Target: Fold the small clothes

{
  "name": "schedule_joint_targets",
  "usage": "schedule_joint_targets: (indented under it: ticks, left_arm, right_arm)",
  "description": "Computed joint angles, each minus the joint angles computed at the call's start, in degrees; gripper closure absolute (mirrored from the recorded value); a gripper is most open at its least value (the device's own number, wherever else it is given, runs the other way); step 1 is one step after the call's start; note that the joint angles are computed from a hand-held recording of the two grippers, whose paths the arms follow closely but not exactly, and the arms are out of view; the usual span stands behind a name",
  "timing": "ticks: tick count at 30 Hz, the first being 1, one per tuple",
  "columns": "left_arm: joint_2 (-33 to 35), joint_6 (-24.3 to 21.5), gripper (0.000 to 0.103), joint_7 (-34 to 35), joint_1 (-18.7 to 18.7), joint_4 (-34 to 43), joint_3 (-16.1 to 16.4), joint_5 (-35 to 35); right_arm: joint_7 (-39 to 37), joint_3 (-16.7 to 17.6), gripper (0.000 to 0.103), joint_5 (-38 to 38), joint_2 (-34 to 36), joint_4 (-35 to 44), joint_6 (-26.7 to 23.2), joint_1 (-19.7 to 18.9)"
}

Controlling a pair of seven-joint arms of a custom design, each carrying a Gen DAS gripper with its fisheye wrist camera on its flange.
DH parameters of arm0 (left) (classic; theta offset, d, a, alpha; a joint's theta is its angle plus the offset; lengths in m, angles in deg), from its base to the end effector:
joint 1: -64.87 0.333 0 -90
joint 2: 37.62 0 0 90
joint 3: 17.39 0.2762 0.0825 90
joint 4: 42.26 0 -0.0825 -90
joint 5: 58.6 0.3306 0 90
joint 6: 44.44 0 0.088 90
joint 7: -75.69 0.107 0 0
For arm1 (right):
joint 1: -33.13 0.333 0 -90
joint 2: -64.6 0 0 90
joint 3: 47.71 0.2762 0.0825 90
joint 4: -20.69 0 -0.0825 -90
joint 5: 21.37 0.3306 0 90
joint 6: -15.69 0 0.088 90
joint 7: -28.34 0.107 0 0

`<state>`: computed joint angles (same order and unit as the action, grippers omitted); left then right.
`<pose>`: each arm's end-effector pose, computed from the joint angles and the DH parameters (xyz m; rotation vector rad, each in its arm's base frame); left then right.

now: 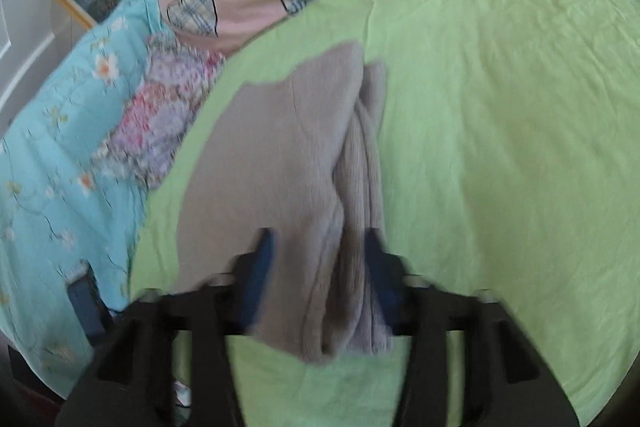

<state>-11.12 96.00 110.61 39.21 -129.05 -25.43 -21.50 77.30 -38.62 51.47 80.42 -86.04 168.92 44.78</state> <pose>0.5580 -0.3527 0.4358 -1.8395 1.8431 -0.6219 0.5700 0.1778 0.4034 -1.5610 1.5268 0.1678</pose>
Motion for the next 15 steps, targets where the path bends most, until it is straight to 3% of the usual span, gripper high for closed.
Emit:
schedule_joint_targets:
  ticks: [4,5,9,13,15]
  left_arm:
    - [-2.1,2.4,0.095,0.2,1.2,-2.6,-0.5,-1.0]
    - [-2.1,2.9,0.095,1.2,2.0,-2.9,-1.0,-2.4]
    - [-0.7,1.2,0.095,1.1,0.8,-1.4,-0.6,-2.1]
    - [-1.5,2.5,0.095,2.0,1.7,-2.8,-1.2,-3.7]
    - [-1.5,2.9,0.095,2.4,2.0,-3.0,-1.4,-4.7]
  right_arm:
    - [-4.3,0.3,0.096,-0.2,-4.4,-3.7,6.0,1.6]
    - [-2.1,-0.5,0.096,-4.1,-5.1,-4.6,7.6,2.5]
    - [6.5,-2.2,0.097,-14.9,-1.0,-3.7,5.4,2.7]
    - [5.1,0.1,0.097,-11.5,0.5,-3.7,7.4,1.0]
    - [6.7,-0.2,0.097,-14.2,0.3,-3.9,8.7,1.7]
